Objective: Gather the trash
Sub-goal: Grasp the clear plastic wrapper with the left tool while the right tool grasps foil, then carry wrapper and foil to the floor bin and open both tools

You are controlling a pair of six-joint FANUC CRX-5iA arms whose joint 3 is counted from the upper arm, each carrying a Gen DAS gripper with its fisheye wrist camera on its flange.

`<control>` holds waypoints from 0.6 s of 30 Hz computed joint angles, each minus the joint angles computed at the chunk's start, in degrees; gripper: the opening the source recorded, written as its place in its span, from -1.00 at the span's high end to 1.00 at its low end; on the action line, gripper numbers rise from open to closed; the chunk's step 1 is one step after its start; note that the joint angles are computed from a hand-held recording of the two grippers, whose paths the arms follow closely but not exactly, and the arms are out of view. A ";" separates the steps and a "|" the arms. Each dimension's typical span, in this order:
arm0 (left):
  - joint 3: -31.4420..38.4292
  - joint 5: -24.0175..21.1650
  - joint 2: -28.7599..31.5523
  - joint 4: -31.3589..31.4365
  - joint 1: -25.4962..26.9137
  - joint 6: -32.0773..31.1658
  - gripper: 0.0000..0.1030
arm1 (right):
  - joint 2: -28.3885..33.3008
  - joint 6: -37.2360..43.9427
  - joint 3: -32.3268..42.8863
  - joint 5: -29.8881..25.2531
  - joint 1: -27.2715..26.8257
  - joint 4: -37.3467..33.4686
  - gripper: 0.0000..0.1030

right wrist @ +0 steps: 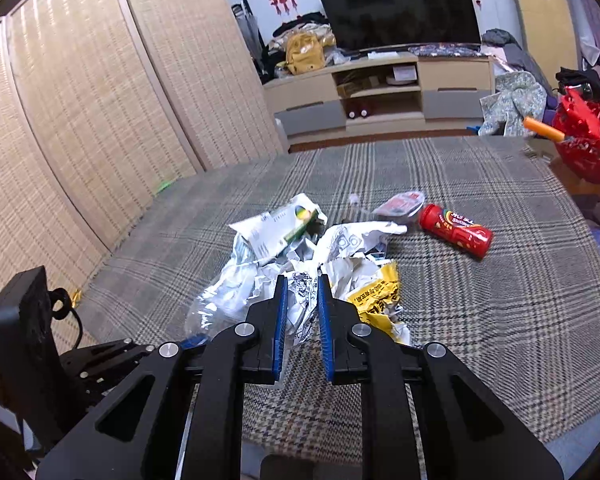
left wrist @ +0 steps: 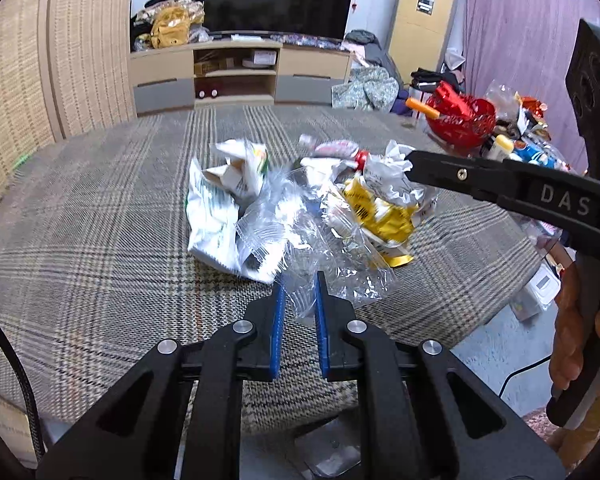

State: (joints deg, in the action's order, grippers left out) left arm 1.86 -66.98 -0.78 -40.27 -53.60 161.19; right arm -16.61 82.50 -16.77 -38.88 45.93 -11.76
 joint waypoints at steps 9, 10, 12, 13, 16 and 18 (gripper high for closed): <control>8.04 -13.32 1.48 -8.63 -11.26 3.55 0.76 | -10.98 -8.00 -5.16 -0.66 3.02 9.15 0.69; 8.85 -14.67 1.83 -9.24 -12.42 4.01 0.76 | -12.63 -9.03 -6.01 -1.00 3.55 10.38 0.69; 10.22 -17.02 2.45 -10.20 -14.66 4.87 0.76 | -15.65 -11.69 -7.99 -1.59 5.12 13.52 0.69; 10.67 -17.98 2.66 -10.58 -15.77 5.30 0.76 | -17.13 -12.75 -8.97 -2.06 5.82 14.89 0.68; 11.79 -20.19 3.59 -10.95 -18.56 6.84 0.76 | -21.35 -15.75 -11.85 -4.65 8.07 18.42 0.68; 11.66 -20.30 3.74 -10.51 -19.97 7.94 0.76 | -23.65 -16.82 -13.58 -6.27 9.10 19.33 0.68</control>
